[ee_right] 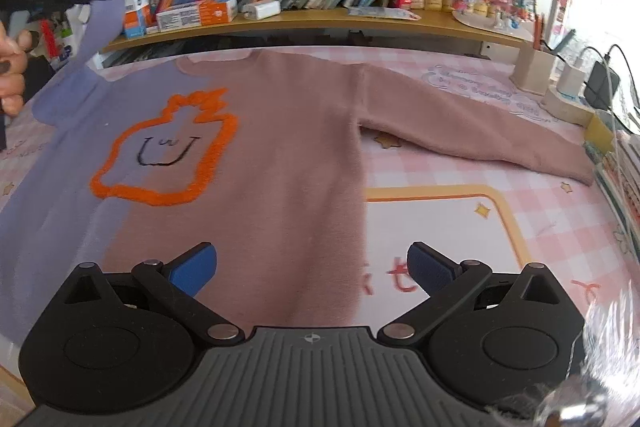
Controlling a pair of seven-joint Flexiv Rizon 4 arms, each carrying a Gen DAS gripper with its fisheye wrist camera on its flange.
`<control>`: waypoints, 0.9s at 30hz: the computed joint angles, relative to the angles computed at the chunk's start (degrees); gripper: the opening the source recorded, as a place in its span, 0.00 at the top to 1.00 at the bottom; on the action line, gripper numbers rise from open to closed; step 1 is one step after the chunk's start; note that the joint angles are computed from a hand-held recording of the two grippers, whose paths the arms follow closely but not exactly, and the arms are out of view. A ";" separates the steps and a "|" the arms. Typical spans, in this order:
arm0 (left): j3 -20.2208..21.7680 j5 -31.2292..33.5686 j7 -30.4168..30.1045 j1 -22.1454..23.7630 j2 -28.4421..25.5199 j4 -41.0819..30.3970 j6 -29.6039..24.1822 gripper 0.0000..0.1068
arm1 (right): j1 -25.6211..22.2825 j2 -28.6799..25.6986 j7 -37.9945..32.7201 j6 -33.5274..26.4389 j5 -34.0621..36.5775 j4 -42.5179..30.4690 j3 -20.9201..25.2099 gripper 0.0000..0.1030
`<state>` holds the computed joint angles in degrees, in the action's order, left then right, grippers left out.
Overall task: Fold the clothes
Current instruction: 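Lift the lavender sleeve with the left gripper and carry it across the body, then lay the lavender sleeve across the chest and open the left gripper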
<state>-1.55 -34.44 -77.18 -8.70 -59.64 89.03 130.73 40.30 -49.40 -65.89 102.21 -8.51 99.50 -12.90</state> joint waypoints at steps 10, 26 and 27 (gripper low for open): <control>2.42 -5.62 4.65 -5.45 -5.13 -8.88 -9.29 0.97 | -1.08 0.11 1.24 -0.92 0.50 1.07 -1.07 0.01; 7.50 -3.21 7.23 -10.61 -3.27 -7.08 -17.20 0.35 | -1.60 0.26 1.41 -0.94 -0.11 1.43 -0.89 0.01; 4.82 1.06 6.74 -8.62 -1.57 -4.44 -14.48 0.34 | -1.80 0.22 1.32 -0.84 -0.23 1.27 -0.58 0.00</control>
